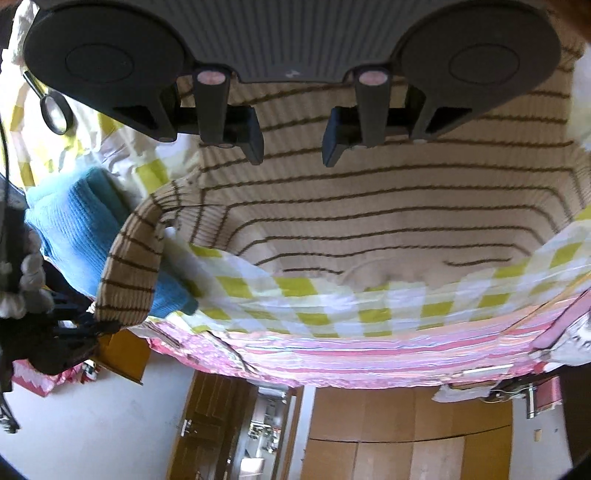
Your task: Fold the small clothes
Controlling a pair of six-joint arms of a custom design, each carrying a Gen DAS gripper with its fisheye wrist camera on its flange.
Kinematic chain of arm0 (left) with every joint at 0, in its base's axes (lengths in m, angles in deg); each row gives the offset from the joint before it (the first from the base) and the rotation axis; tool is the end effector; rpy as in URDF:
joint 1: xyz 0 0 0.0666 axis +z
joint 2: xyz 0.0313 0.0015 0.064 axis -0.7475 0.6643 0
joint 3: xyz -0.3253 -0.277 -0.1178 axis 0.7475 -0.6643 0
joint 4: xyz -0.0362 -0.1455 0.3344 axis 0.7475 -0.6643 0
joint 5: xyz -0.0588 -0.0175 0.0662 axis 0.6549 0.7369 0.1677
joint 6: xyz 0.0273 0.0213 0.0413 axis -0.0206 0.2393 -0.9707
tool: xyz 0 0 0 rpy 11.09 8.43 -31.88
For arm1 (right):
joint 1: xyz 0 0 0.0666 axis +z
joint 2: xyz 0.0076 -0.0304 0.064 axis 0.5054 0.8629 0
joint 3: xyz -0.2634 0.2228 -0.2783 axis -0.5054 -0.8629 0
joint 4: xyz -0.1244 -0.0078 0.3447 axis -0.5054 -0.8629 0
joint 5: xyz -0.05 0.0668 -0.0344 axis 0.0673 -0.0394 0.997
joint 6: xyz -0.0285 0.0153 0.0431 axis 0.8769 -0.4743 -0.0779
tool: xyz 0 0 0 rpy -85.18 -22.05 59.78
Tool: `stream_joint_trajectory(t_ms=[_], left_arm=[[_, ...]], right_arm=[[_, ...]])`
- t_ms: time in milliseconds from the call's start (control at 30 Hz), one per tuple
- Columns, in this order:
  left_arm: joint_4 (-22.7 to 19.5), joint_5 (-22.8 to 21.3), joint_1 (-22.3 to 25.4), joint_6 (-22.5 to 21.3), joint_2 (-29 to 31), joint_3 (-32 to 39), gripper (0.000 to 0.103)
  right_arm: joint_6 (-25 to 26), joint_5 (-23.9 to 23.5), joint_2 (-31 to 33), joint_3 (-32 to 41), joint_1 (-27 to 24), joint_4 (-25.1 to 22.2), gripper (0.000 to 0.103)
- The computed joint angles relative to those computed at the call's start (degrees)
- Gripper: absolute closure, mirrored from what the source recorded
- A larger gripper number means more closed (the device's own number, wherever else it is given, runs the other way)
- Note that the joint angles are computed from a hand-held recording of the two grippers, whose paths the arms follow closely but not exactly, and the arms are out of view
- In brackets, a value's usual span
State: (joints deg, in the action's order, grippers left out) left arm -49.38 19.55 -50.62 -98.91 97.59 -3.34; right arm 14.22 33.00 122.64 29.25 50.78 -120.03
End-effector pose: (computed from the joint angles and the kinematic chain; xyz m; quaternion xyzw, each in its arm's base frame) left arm 0.3799 -0.0331 0.5513 0.2369 0.8832 -0.1967 0.3537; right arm 0.3844 0.1209 0.5863 0.3725 0.7829 0.0377 0.4969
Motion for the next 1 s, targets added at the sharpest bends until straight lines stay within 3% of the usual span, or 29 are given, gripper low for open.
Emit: stream_joint_trajectory(t_ms=[133, 567, 767, 900, 1000], left_arm=[[-0.22, 3.2, 5.68, -1.55, -0.19, -0.24, 0.062], [2.76, 7.94, 18.65, -1.66, 4.0, -0.93, 0.062], [2.28, 8.94, 21.43, -2.75, 6.22, -0.51, 0.061], [1.58, 9.89, 22.82, -3.09, 7.78, 0.32, 0.061], [1.35, 10.04, 23.36, -2.85, 8.67, 0.94, 0.061]], right_arm=[[-4.5, -0.37, 1.84, 3.55, 4.22, -0.37, 0.095], [-2.15, -3.57, 21.11, 22.8, 14.65, -2.46, 0.095], [0.59, -5.61, 28.45, 28.46, 17.6, -5.08, 0.095], [6.16, -3.99, 32.42, 30.56, 19.82, -6.02, 0.095], [11.51, -5.44, 34.6, 31.88, 20.89, -7.12, 0.095]])
